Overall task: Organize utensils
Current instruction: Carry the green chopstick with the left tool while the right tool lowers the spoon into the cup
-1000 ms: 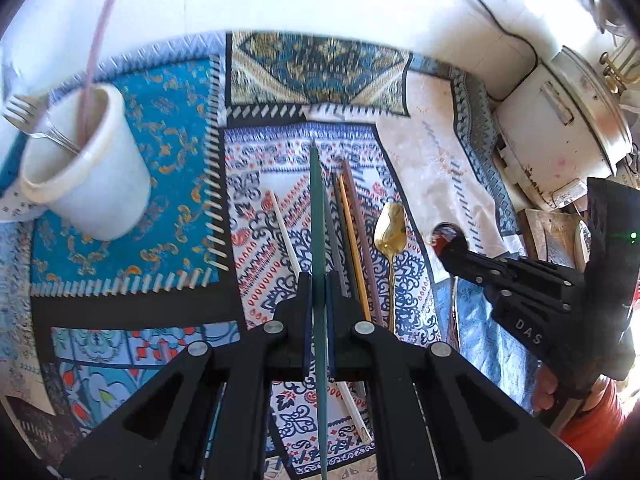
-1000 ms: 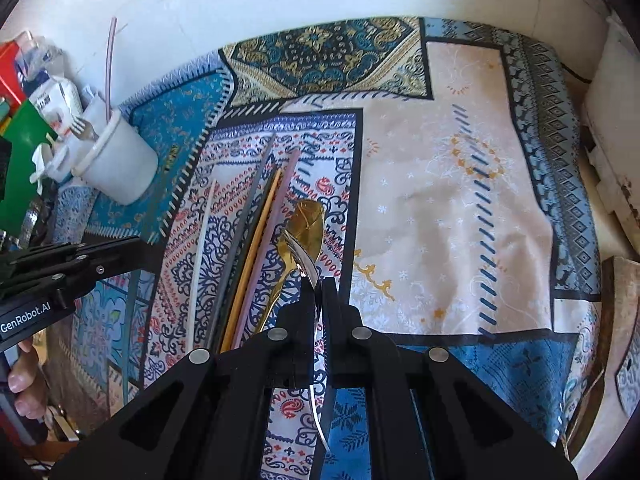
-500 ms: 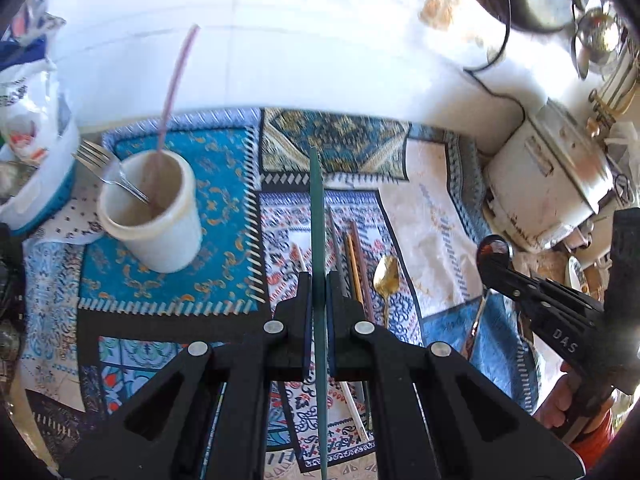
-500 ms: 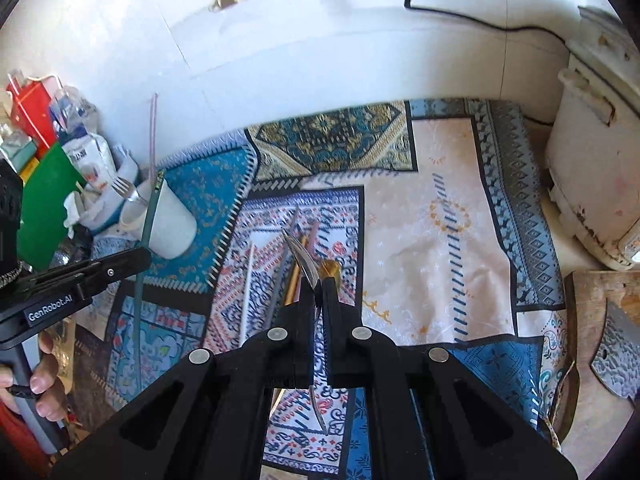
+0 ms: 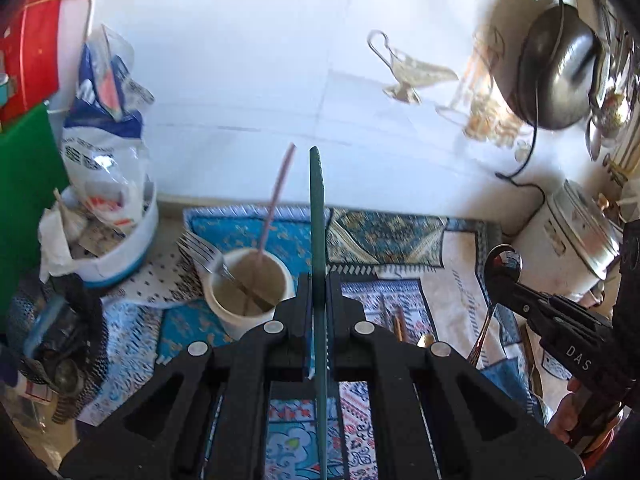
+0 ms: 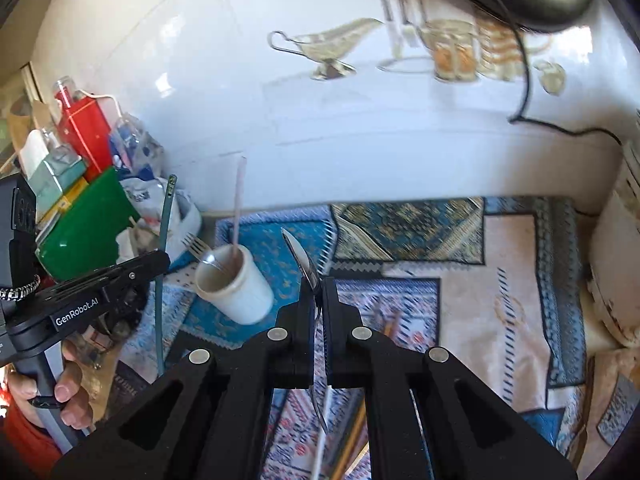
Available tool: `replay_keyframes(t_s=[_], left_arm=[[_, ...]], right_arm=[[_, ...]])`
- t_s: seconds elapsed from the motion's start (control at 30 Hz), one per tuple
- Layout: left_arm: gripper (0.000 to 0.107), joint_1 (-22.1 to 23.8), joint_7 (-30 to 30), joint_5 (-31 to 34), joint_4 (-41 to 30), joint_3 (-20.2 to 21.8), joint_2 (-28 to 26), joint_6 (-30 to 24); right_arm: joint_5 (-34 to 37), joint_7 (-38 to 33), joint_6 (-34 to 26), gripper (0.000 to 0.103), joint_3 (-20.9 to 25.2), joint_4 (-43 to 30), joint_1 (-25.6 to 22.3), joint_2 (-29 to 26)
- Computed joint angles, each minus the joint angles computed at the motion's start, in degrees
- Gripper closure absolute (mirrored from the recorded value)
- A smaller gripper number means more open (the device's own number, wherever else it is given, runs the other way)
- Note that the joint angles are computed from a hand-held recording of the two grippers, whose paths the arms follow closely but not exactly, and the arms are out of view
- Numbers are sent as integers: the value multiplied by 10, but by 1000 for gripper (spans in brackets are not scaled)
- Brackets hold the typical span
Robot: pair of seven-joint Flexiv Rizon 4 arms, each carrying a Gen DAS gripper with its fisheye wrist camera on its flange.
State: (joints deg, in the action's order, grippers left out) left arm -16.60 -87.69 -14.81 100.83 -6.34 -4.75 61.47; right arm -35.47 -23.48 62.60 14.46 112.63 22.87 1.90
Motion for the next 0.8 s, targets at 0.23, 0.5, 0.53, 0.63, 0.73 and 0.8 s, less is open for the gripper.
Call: replay_keyframes(t_s=[0.23, 0.5, 0.53, 0.63, 0.73, 0.8], left_arm=[[103, 18, 10, -10, -21, 7, -16, 39], [103, 34, 46, -41, -53, -1, -60, 96], [103, 37, 52, -47, -57, -4, -67, 101], [103, 38, 48, -44, -72, -2, -89, 118], [103, 40, 37, -38, -91, 1, -112, 127], [103, 44, 34, -42, -98, -1, -125, 137]], right_arm=[[-23, -6, 37, 100, -15, -63, 25, -66], [-45, -1, 73, 100, -52, -128, 53, -131], [-48, 1, 77, 100, -57, -135, 56, -138], [-60, 13, 92, 100, -74, -155, 66, -161], [-65, 25, 106, 100, -89, -169, 73, -181], [-69, 37, 112, 100, -100, -177, 79, -192]])
